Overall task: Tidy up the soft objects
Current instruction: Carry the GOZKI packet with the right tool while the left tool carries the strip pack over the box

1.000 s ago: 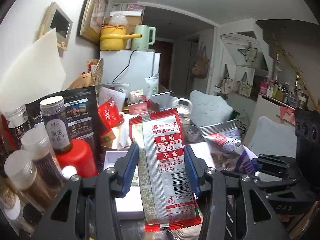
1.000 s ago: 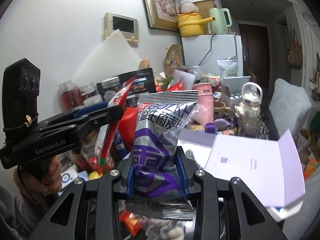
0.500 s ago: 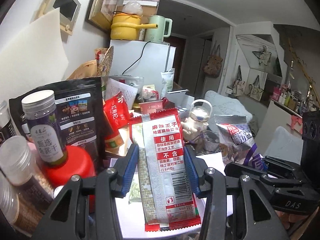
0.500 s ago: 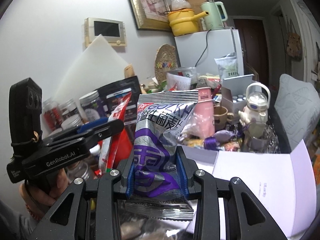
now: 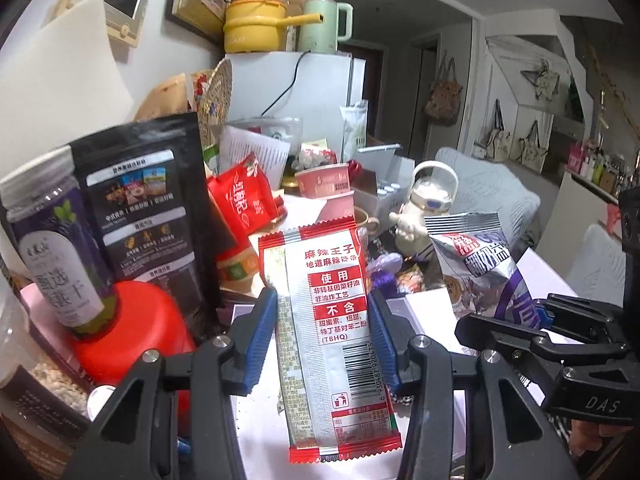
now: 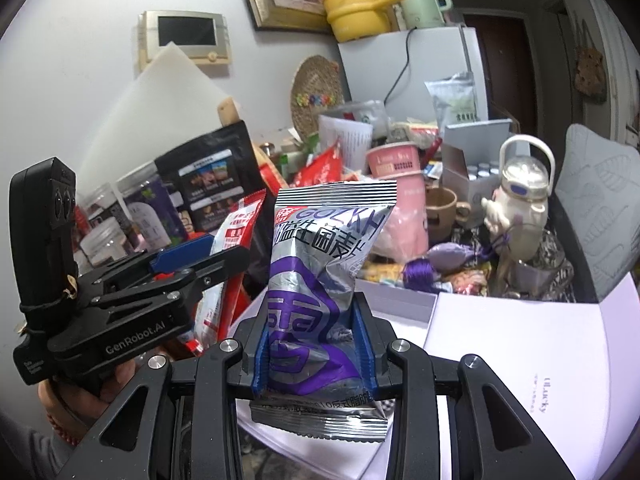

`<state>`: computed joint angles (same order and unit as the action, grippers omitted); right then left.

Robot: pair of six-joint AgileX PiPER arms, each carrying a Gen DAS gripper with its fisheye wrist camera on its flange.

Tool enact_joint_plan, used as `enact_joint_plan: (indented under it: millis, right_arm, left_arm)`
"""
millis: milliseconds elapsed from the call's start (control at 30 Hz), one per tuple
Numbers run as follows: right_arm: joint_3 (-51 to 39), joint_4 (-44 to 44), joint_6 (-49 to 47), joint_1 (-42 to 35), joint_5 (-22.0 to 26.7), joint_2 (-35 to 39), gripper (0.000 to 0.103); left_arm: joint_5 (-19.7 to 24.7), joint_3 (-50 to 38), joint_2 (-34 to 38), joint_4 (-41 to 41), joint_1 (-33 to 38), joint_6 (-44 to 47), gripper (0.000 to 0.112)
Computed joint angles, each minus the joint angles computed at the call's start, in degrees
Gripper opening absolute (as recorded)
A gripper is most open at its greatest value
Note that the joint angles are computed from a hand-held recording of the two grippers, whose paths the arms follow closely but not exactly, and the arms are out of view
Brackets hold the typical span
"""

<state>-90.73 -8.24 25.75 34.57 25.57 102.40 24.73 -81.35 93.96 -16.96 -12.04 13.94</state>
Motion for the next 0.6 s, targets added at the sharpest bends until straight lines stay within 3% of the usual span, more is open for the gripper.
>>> enact_joint_plan:
  millis: [233,600]
  right_arm:
    - [-2.06,2.48,-1.67,-1.05,2.2,2.97,0.035]
    - [-5.91,8.31,-6.59,-2.6,5.78,8.24,0.035]
  left_arm:
    - [-0.16,-1.42,3.42,14.37,-1.62,-12.27,0.046]
    - [2.91,-4.75,9.08,16.85,-1.72,-13.51,0.046]
